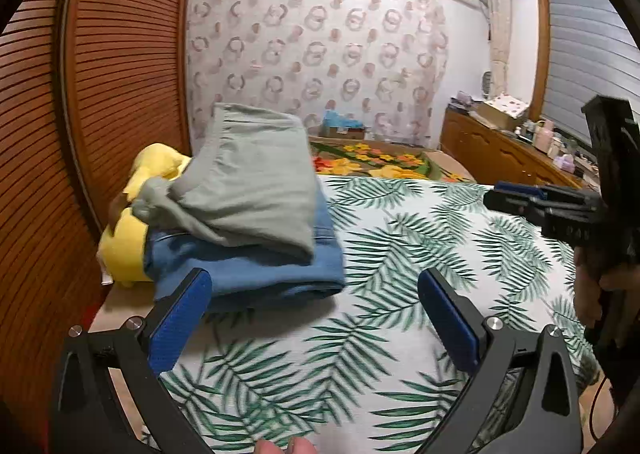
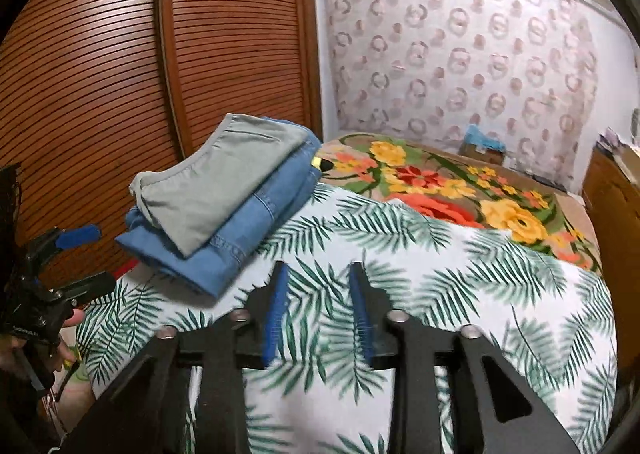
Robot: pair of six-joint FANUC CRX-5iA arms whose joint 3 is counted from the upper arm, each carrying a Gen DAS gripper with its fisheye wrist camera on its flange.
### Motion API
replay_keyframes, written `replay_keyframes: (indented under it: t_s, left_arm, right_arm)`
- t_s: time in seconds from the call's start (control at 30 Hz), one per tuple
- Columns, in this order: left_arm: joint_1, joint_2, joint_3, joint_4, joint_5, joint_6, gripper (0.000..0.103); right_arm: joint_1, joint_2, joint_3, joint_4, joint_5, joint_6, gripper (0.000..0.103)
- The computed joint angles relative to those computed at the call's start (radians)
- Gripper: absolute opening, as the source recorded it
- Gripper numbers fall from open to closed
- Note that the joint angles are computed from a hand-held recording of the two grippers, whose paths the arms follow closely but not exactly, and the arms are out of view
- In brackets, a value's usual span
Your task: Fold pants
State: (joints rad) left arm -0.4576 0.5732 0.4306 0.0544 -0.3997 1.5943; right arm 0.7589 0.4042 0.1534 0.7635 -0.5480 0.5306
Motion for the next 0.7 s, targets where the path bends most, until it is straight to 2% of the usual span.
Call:
replay_keyframes:
  t_s: [0.13,0.23,0.3,0.47,0.57,0.7]
  left_arm:
    - [-0.013,0.002,-0.011,0.060,0.016,-0.062,0.103]
    - [-0.034,0.016,0.040,-0.018,-0.032,-0.007,0.103]
    - [-0.052,0.026,0.080,-0.095,-0.069,0.058,0.103]
    - [-0.074,0.020,0.075,-0.123,-0.063,0.087,0.103]
    - [-0.084,0.016,0.069,-0.111,-0.064,0.085,0.103]
    - [-0.097,0.013,0.046,-0.021,-0.058,0.016,0.103]
  right_arm:
    - [0.018,-0.056,-0.088,0.083,-0.021,-0.118,0.057]
    - [0.036,-0.082,-0.124,0.131,-0.057,-0.204,0.068]
    - [0.047,-0.102,-0.159,0.189,-0.086,-0.281,0.068]
    - [0.095,-0.124,-0.184,0.243,-0.196,-0.362,0.068]
    - [0.123,-0.141,-0.203,0.261,-0.242,-0.408,0.068]
    - [0.159,-0.142,-0.199,0.266,-0.293,-0.439,0.068]
